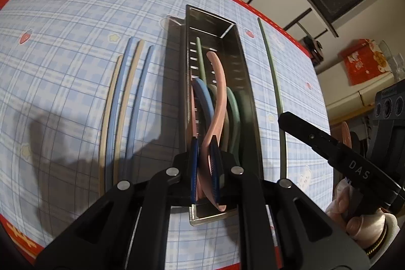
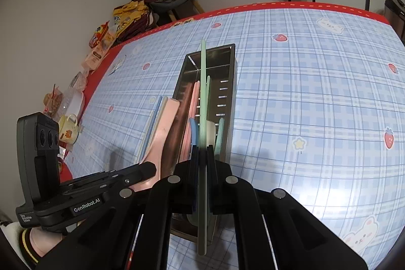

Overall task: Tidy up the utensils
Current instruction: 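Lower the pink spoon into the tray with the left tool while the right tool inserts the green chopstick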

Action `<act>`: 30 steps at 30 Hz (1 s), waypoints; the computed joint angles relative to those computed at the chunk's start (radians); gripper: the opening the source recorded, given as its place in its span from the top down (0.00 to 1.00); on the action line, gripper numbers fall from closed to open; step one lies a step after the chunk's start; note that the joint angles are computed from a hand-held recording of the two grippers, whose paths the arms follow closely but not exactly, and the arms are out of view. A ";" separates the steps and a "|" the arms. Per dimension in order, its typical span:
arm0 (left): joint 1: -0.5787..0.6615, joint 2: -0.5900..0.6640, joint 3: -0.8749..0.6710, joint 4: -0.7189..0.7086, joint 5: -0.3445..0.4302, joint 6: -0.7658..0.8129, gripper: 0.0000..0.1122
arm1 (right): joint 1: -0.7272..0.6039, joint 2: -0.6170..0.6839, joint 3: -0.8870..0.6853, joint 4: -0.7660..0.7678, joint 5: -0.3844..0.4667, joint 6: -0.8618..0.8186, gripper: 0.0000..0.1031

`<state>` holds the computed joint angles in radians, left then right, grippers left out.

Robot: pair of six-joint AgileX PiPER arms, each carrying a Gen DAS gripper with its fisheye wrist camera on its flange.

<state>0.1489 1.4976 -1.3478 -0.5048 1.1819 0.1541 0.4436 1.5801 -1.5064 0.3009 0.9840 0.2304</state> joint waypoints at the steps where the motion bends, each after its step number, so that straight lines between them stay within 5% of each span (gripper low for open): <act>1: -0.002 -0.001 0.003 0.006 -0.007 -0.008 0.88 | -0.002 0.007 -0.005 0.008 0.002 -0.006 0.94; 30: -0.060 -0.015 0.028 0.071 -0.050 -0.100 0.88 | -0.024 0.260 -0.226 0.090 0.047 0.018 0.94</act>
<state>0.0887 1.4830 -1.3199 -0.4335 1.1317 0.0539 0.4197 1.8397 -1.7327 0.3910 1.0312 0.2488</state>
